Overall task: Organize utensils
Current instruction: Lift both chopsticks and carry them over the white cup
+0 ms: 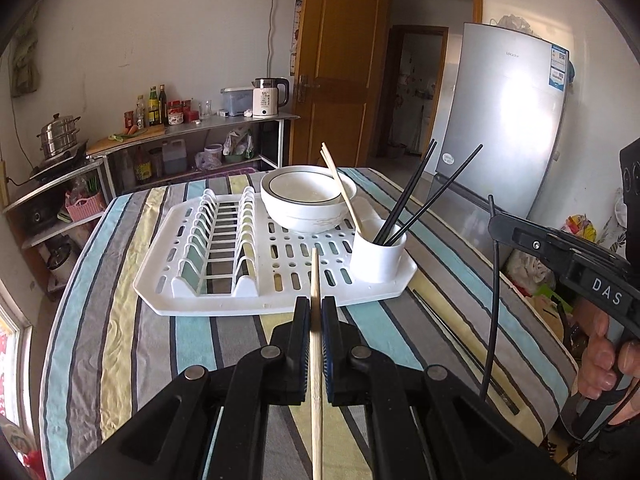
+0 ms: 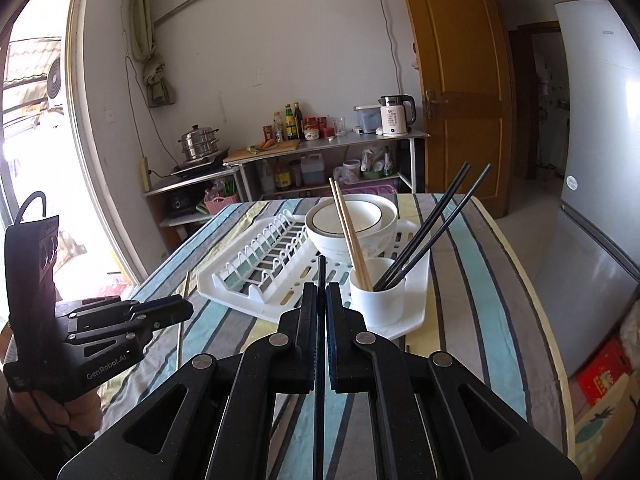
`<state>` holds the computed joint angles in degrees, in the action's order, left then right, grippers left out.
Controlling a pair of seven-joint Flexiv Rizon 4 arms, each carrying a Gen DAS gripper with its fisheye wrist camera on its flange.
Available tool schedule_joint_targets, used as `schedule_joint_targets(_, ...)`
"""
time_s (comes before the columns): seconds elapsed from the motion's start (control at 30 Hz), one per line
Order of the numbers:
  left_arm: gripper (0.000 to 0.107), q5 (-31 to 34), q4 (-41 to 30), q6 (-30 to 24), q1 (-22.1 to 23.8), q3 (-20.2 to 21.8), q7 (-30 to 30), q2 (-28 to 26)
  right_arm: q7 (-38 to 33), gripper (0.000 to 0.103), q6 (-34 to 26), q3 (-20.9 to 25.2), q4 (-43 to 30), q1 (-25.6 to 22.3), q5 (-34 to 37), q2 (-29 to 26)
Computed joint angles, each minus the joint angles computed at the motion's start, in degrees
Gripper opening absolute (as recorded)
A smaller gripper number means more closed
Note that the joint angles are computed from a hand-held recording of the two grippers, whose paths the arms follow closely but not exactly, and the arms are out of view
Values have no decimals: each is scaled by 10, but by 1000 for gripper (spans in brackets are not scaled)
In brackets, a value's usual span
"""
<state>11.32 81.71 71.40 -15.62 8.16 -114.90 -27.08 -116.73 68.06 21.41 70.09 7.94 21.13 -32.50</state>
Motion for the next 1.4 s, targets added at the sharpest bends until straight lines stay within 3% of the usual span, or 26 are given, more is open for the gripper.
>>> schedule_joint_targets(0.43,5,18,16,25,-11,3,-12,26,-28,4,48,16,40,-26,37,38)
schedule_joint_targets(0.77,5,-5,26,53,-1,-10,4,32,-42,4,61,22,47,-34,49,49)
schedule_joint_targets(1.13,5,-85,-5,37,30,-52,82,-3,-33,4,63,13,35,-25,35,44)
schedule_joint_targets(1.4,5,-120,-53,19,32,-60,118,-31,-24,4,64,11,20,-21,22,35)
